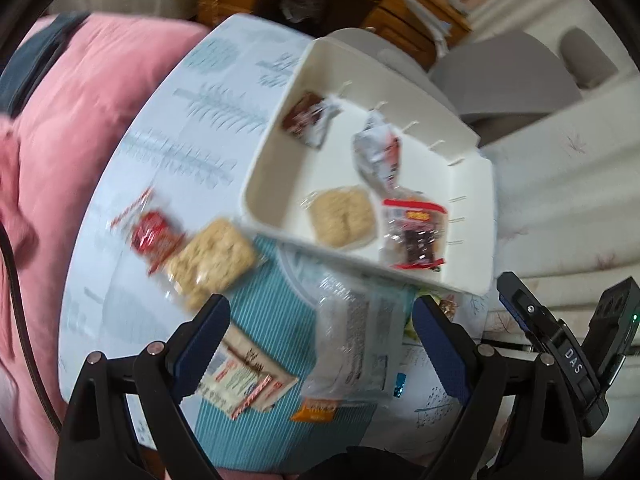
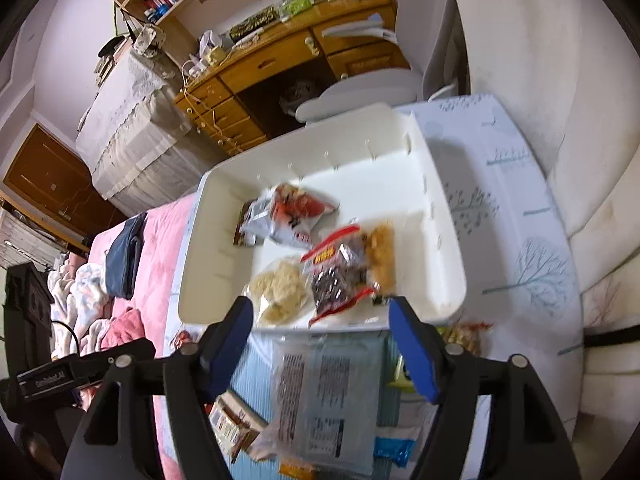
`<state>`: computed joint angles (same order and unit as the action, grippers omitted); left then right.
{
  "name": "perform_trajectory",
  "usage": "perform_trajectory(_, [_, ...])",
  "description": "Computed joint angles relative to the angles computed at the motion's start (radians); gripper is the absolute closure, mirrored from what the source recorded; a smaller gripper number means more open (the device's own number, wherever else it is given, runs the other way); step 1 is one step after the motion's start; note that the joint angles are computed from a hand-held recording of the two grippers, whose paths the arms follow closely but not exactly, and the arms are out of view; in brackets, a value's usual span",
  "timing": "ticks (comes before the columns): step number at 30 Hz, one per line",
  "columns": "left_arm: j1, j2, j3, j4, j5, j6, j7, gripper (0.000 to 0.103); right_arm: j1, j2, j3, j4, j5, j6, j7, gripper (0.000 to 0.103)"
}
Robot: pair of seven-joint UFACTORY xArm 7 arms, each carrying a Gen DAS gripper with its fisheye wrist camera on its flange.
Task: Organize snacks
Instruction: 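Grasp the cream snack packet with the left gripper while the right grasps the blue-white bag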
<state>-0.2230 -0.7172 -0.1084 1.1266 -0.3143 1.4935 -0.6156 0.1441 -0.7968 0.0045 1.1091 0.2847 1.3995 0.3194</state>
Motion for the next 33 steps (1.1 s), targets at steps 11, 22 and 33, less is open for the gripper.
perform_trajectory(11, [0.049,-0.185,0.021,-0.209,-0.06,0.103,-0.22,0.011,0.015,-0.024,-0.011,-0.08,0.087,0.093,0.093,0.017])
perform_trajectory(22, [0.077,-0.265,0.037,-0.373,-0.124,0.215,-0.36,0.011,0.038,-0.04,-0.016,-0.171,0.184,0.197,0.173,0.01])
perform_trajectory(33, [0.084,-0.327,0.042,-0.491,-0.19,0.191,-0.414,0.011,0.078,0.039,0.038,-0.173,0.19,0.297,0.162,0.0])
